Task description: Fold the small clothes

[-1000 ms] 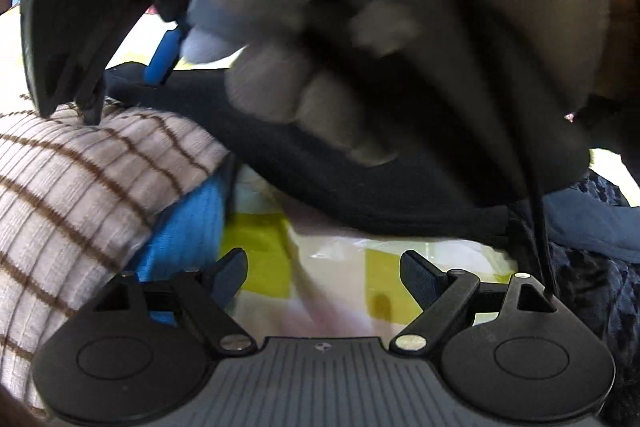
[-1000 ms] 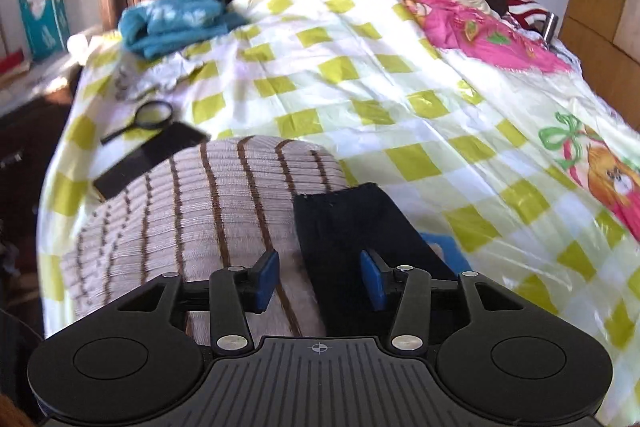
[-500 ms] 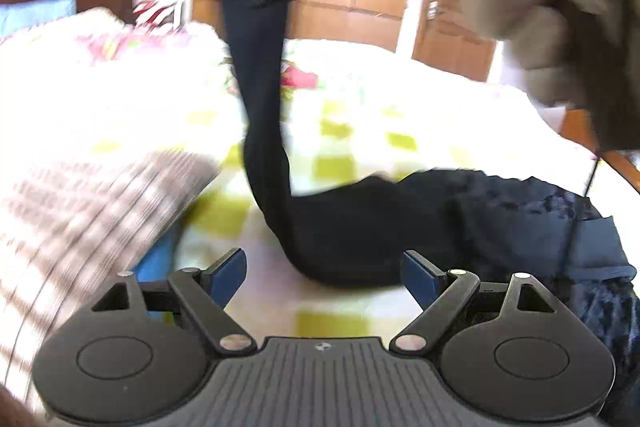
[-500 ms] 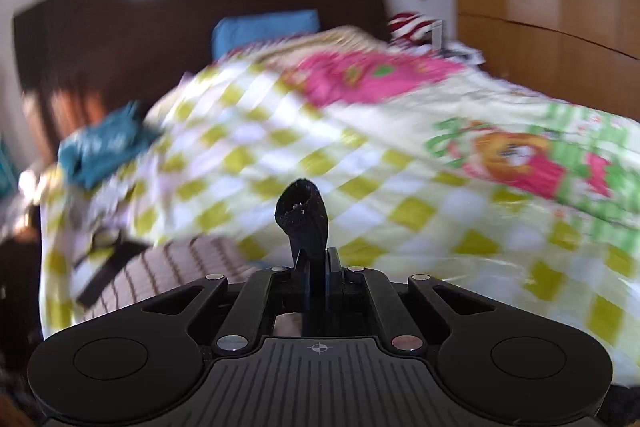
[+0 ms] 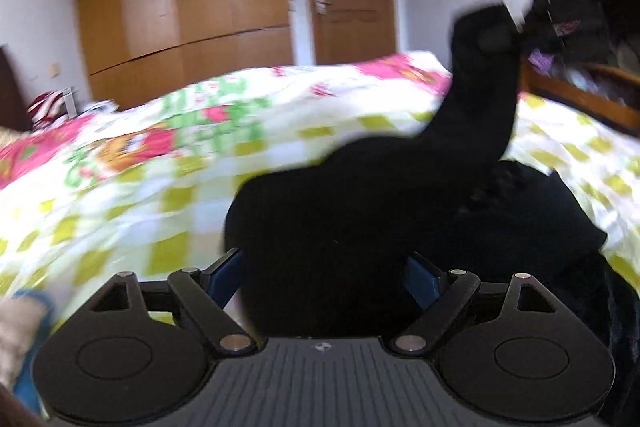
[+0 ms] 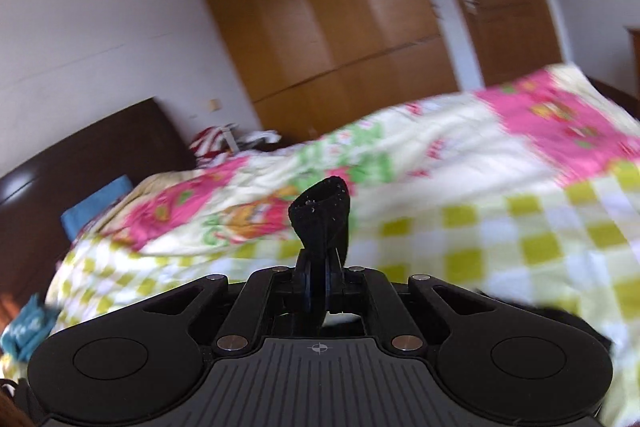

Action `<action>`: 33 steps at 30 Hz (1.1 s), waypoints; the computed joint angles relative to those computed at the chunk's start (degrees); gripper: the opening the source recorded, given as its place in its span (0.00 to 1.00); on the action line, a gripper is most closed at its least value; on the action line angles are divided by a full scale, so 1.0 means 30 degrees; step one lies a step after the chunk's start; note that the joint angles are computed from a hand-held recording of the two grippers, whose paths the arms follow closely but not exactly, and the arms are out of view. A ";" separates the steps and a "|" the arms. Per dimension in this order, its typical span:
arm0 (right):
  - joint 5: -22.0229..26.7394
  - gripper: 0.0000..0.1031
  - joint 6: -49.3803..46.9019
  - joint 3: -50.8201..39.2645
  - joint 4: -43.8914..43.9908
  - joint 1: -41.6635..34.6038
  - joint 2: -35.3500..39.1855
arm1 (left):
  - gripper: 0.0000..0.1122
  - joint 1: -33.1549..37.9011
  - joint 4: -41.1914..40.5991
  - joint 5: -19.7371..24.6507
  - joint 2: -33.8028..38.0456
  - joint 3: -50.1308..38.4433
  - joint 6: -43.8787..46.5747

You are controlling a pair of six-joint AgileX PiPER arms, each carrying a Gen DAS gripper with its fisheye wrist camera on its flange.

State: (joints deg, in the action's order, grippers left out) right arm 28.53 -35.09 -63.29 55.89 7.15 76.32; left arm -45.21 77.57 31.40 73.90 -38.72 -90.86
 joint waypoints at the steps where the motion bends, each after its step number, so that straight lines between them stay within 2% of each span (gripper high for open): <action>1: 0.0245 0.04 -0.1022 0.0947 0.1109 -0.1099 -0.0042 | 0.86 0.0057 0.0006 -0.0436 0.0899 -0.0524 0.0302; 4: 0.0592 0.05 -0.3947 0.3604 0.3773 -0.3784 0.0451 | 0.86 0.0112 -0.1091 -0.1338 0.3544 -0.2321 0.2068; 7: 0.0959 0.05 -0.6246 0.5497 0.5761 -0.5737 0.1741 | 0.86 0.0174 -0.2399 -0.1509 0.5159 -0.3297 0.3754; 11: 0.2163 0.05 -0.8828 0.7357 0.8420 -0.7612 0.2750 | 0.88 -0.0026 -0.2777 -0.1322 0.5365 -0.3207 0.3836; 12: 0.2396 0.08 -0.9485 0.7736 0.8974 -0.7903 0.2724 | 0.88 -0.0008 -0.2742 -0.1340 0.5618 -0.3411 0.3827; 14: 0.2820 0.13 -0.9922 0.7961 0.9157 -0.8366 0.2707 | 0.88 -0.0256 -0.2706 -0.1093 0.5523 -0.3327 0.3882; 19: 0.3250 0.14 -0.9462 0.6990 0.9028 -0.8329 0.3387 | 0.88 -0.0658 -0.3342 -0.0418 0.5022 -0.3440 0.4781; 22: 0.2629 0.07 -0.9329 0.7019 0.9675 -0.8087 0.3028 | 0.88 -0.0880 -0.2342 -0.0179 0.4386 -0.3073 0.3486; 24: 0.3266 0.06 -1.0318 0.7692 1.0882 -0.8623 0.2136 | 0.88 -0.0825 -0.1688 -0.0377 0.4114 -0.2765 0.2617; 26: 0.3250 0.06 -1.1285 0.8496 1.1794 -0.8856 0.1177 | 0.88 -0.0597 -0.2045 -0.0584 0.4562 -0.2843 0.3034; 30: 0.1697 0.06 -1.0785 0.8687 1.0943 -0.8530 0.2305 | 0.88 -0.0060 -0.2054 -0.1407 0.4971 -0.2533 0.2831; 33: 0.2042 0.05 -1.1467 0.9018 1.1346 -0.8953 0.2513 | 0.88 -0.0087 -0.2250 -0.1394 0.4404 -0.2315 0.2973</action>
